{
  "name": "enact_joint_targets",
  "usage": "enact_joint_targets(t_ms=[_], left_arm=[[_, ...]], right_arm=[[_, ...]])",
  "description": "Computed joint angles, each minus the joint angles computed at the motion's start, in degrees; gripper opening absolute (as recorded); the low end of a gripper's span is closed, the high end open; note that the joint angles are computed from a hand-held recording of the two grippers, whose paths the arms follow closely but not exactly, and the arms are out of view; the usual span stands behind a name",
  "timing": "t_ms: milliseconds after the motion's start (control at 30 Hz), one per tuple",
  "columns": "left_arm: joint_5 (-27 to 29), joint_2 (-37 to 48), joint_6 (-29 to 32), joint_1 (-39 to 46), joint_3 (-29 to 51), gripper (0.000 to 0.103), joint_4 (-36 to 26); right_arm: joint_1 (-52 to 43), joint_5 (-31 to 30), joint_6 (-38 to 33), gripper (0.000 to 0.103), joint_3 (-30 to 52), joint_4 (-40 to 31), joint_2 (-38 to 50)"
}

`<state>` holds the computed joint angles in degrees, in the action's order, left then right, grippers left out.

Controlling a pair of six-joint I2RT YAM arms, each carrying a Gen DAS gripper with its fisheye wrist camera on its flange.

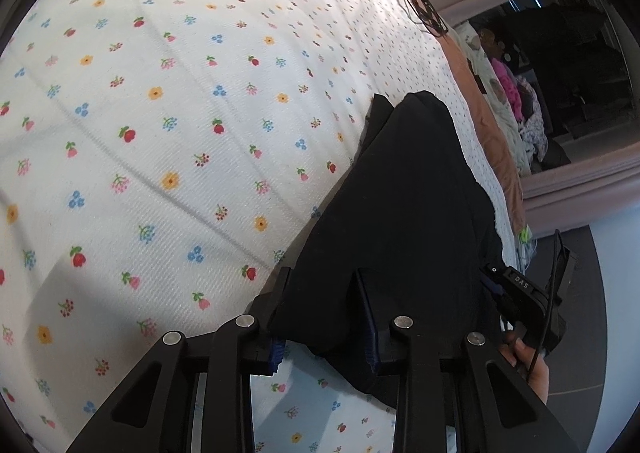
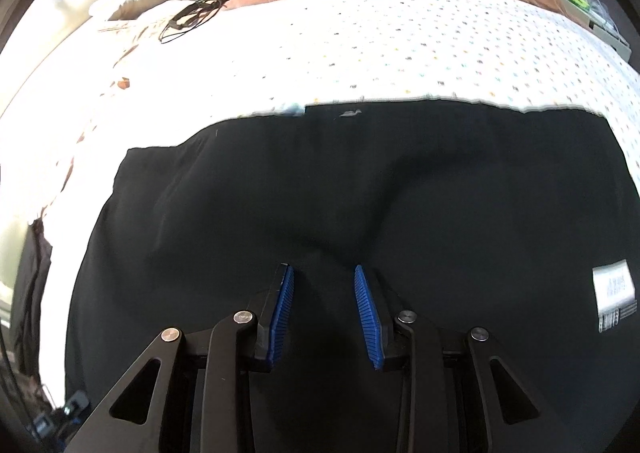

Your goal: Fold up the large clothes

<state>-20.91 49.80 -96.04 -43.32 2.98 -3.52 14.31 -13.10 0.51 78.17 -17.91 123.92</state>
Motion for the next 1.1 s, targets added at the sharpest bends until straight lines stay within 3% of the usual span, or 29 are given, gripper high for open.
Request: enact_joint_targets(t_ms=[233, 400, 533, 833, 1100], left_arm=[[0.02, 1.27, -1.94, 0.57, 0.27, 0.032, 0.98], [-0.66, 2.29, -2.55, 0.13, 0.83, 0.028, 1.15], [-2.15, -4.00, -3.08, -1.28, 0.32, 0.016, -2.15], [-9.77, -14.26, -0.44, -6.46, 6.58, 0.012, -12.66], [-12.45, -9.60, 5.64, -8.35, 14.92, 0.011, -11.55]], right_arm=[[0.13, 1.64, -1.24, 0.033, 14.07, -5.94, 8.38], [-0.37, 1.98, -0.72, 0.032, 17.61, -9.37, 8.67], [-2.32, -1.56, -1.10, 0.032, 8.78, -6.39, 1.34], [-5.95, -9.26, -1.48, 0.033, -11.22, -2.46, -14.58], [-8.96, -16.13, -3.80, 0.032, -28.50, -0.21, -25.93]])
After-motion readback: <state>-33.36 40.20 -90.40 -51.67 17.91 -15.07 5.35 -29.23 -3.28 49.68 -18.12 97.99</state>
